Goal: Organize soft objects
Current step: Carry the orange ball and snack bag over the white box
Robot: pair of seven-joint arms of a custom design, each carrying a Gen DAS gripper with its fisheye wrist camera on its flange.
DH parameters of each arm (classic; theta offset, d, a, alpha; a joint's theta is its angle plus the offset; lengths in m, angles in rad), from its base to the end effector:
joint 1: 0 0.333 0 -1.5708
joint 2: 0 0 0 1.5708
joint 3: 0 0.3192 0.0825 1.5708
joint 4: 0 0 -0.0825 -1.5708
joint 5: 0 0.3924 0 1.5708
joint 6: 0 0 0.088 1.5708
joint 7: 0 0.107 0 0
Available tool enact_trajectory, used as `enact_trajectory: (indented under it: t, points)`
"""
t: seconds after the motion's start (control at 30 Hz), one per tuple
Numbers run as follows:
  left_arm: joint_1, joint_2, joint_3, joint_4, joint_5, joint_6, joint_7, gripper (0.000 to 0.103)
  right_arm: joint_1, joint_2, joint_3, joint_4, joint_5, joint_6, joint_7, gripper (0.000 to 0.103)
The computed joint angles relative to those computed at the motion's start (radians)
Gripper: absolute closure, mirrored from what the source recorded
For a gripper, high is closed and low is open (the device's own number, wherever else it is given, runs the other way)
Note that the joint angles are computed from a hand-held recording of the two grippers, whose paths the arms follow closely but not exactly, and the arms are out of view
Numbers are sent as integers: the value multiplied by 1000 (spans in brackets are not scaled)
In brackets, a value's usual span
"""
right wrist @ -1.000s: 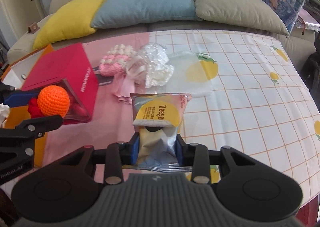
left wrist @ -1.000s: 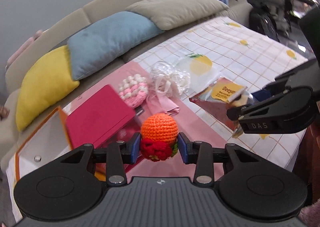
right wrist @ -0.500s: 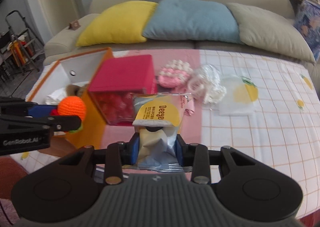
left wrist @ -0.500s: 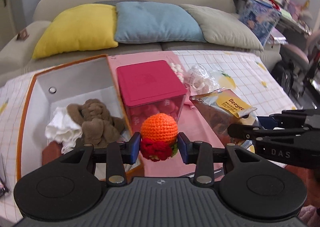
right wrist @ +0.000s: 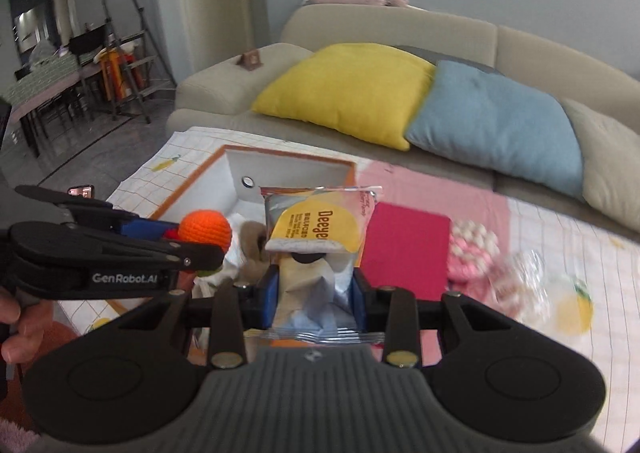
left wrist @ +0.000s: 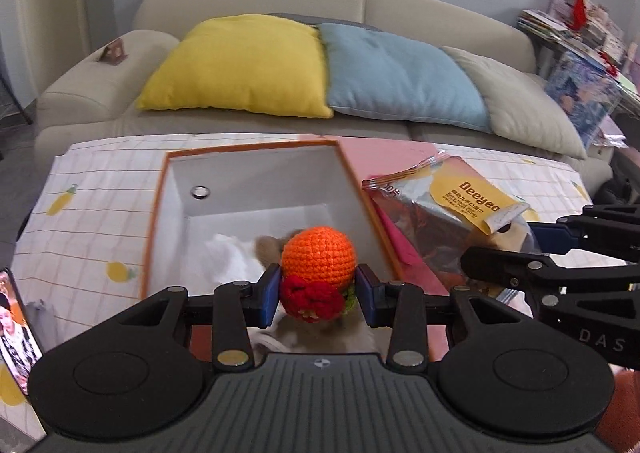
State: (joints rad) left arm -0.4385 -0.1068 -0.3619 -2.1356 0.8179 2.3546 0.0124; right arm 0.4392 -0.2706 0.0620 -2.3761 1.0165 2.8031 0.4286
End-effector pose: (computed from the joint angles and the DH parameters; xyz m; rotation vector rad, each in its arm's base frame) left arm 0.3917 -0.3961 0.4868 -1.9884 1.5468 -0.7060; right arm 0.4559 0.2054 0.4892 -2.1107 0.8697 -0.3397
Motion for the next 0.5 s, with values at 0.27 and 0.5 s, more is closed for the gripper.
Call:
enact_trajectory:
  t: [0.27,0.5]
  points:
    - [67,35,59,9,-32,27,128,58,-7,259,81,241,-300,34,203,68]
    - [106,136,93,51,-75,45,204,58,33,437,59,391,-640,55,431,68]
